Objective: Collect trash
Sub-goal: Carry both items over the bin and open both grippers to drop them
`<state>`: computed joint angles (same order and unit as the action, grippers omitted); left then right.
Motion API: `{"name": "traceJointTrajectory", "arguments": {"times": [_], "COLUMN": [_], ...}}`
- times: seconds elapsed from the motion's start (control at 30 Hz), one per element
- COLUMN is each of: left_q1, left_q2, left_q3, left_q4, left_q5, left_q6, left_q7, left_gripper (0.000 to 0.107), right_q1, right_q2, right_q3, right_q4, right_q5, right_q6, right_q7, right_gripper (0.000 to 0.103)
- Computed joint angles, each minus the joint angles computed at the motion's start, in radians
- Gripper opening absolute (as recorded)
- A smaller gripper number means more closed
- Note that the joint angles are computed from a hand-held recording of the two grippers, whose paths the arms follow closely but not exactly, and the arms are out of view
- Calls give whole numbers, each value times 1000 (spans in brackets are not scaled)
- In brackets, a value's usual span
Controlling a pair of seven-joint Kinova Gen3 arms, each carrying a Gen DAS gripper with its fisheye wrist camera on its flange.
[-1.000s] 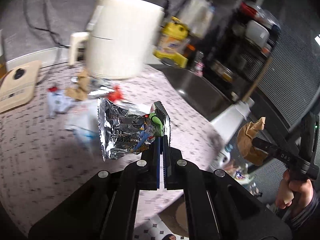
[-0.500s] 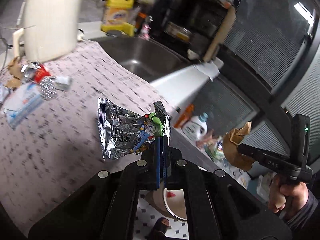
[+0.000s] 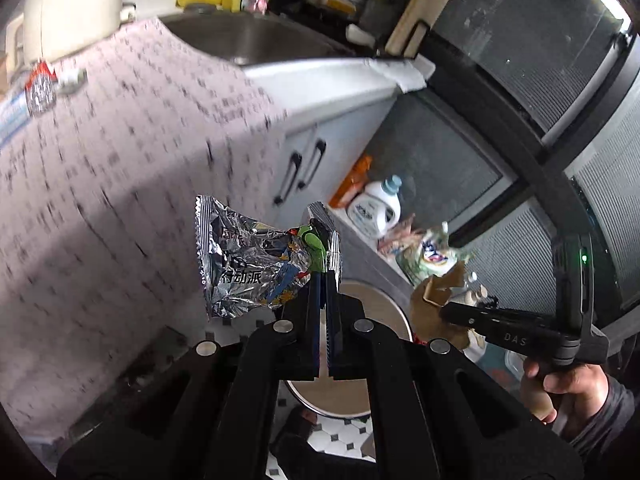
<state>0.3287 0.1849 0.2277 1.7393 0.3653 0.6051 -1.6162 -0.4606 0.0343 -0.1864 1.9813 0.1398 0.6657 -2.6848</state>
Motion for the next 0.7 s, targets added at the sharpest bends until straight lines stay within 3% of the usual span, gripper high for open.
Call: {"name": "traceJointTrajectory", "arguments": {"times": [0.03, 0.1, 0.2, 0.43, 0.7], "left_q1": [7, 21, 40, 79, 102], "left_q2": [1, 4, 8, 54, 150], "left_q3": [1, 3, 6, 33, 87], "left_q4": [9, 29, 48, 28, -83], "left_q5": [-1, -5, -17, -32, 13], "left_q6": [-5, -19, -36, -34, 48], "left_q7": [10, 32, 61, 81, 8], "left_gripper": [3, 3, 3, 3, 4], "right_q1": [-8, -1, -3, 28, 105], "right_q2": [2, -4, -38, -133, -258], "right_q3": [8, -2, -11, -45, -106], "right_q4": [5, 23, 58, 93, 134], "right_q5": [-8, -4, 21, 79, 110], "right_q6": [1, -6, -31, 44, 125], "right_q7": [13, -3, -37, -126, -211], "right_gripper": [14, 54, 53, 53, 53]}}
